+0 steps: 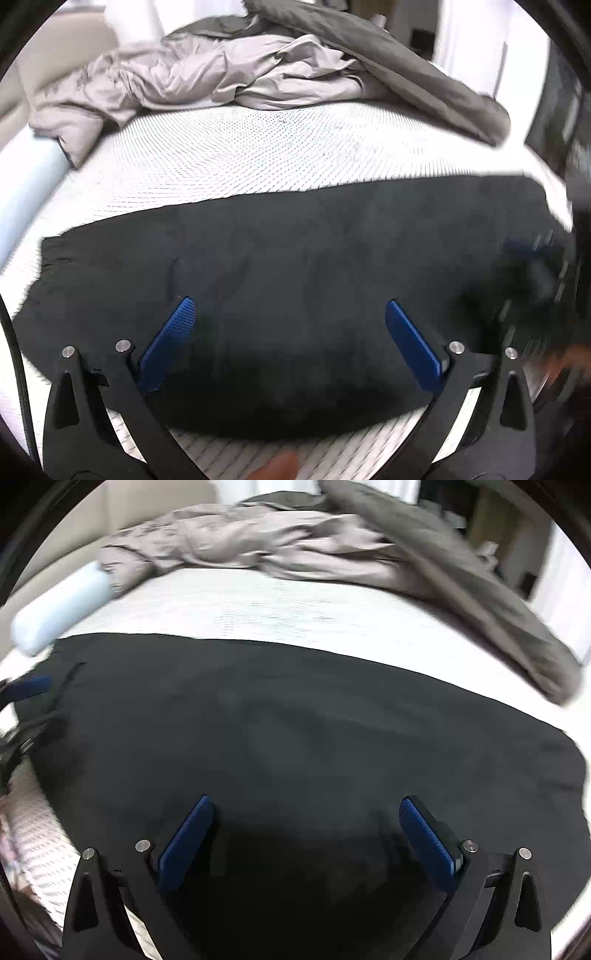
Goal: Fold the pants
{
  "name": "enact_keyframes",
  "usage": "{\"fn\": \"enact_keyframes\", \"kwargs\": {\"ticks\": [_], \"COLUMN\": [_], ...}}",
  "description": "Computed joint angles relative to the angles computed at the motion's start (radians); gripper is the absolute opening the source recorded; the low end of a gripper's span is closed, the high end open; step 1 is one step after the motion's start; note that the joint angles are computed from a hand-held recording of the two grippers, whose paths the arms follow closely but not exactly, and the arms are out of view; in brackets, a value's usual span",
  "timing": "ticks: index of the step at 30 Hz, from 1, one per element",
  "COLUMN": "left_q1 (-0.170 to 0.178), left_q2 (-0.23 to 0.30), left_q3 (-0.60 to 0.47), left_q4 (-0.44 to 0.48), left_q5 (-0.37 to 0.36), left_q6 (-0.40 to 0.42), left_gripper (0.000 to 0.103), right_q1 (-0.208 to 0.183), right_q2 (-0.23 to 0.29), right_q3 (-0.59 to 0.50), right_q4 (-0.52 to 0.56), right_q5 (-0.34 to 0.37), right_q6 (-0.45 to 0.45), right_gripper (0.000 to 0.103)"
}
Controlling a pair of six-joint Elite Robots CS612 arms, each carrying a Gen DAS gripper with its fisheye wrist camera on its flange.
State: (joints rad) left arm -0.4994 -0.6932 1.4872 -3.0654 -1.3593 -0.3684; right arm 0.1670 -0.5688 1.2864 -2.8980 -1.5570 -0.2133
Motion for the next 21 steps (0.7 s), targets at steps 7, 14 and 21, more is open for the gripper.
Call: {"fn": "enact_keyframes", "kwargs": {"ticks": [7,14,21], "left_q1": [-0.023,-0.004,0.029], "left_q2": [0.089,0.058,-0.015], "left_q3": [-0.170,-0.092,0.047], "left_q4": [0.274,0.202,-0.029], "left_q5": [0.093,0.154,0.125], "left_q6": [0.044,-0.034,-0.031], "left_gripper": [0.103,0.103,0.102], "right_q1": [-0.005,-0.047,-0.034], "right_q2": [0.010,0.006,-0.006], "right_q3": [-0.018,-0.004,0.017], "right_q4": [0.086,0.047,0.021], "right_q5": [0.053,0.039,0.026], "right_q6": [-0.109,-0.065,-0.076], "right_gripper": [0.102,0.102,0.103]}}
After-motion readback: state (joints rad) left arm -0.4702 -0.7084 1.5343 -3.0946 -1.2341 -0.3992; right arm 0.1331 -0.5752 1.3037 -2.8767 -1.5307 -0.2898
